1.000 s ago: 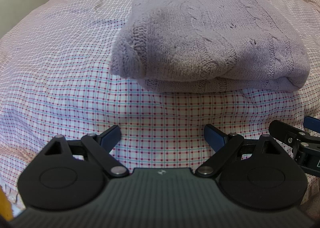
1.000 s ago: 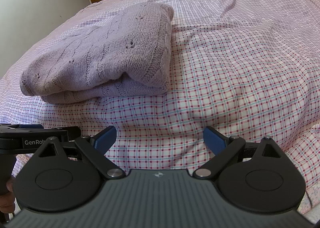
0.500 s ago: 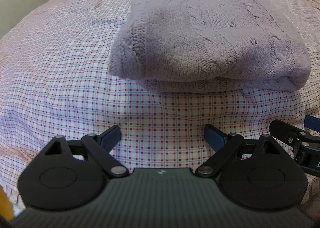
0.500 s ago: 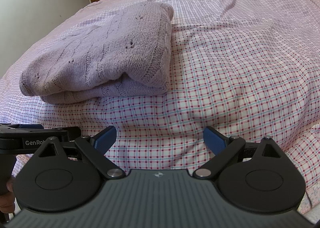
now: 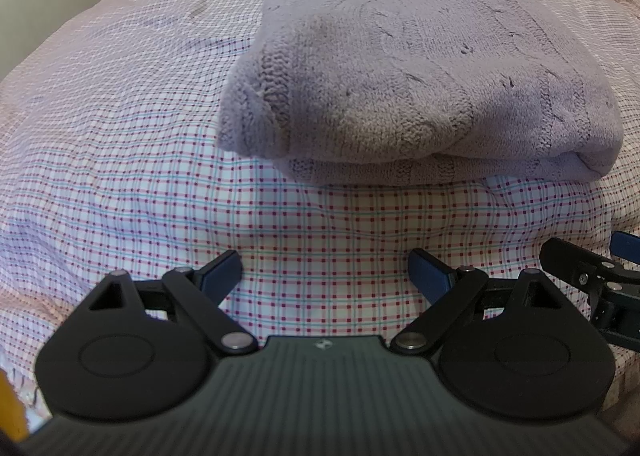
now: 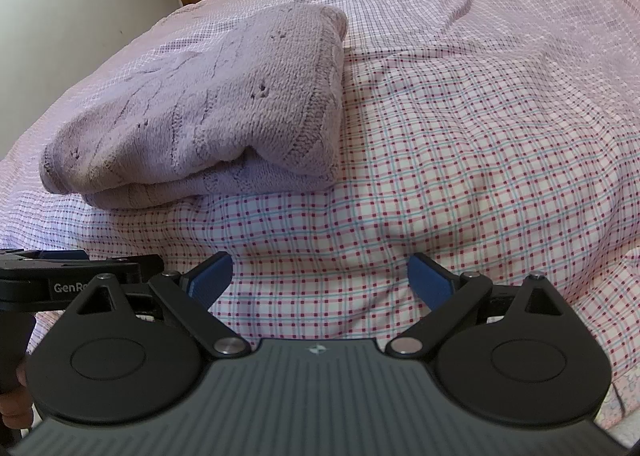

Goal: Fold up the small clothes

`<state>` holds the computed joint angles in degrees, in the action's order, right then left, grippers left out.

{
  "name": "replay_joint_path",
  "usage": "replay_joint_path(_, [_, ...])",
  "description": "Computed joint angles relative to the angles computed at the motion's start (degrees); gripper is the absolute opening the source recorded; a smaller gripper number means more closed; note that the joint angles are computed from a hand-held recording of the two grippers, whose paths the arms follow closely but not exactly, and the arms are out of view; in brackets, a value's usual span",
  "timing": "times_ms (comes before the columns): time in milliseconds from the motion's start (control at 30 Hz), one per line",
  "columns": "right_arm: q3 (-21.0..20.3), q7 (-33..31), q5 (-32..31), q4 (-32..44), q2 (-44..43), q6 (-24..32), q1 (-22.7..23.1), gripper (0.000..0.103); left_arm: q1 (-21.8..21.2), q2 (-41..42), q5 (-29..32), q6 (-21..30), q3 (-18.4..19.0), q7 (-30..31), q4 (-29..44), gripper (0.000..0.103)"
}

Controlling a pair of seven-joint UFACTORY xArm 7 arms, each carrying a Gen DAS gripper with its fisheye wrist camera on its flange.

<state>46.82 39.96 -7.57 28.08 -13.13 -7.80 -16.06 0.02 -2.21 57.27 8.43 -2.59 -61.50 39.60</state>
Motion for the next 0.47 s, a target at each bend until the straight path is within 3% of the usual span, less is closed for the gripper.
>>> replay_joint_path(467, [0.5, 0.1, 0.1, 0.0, -0.1, -0.1, -0.4, 0.098, 0.3, -0.1, -0.2, -0.4, 0.1, 0.5, -0.3, 0.092])
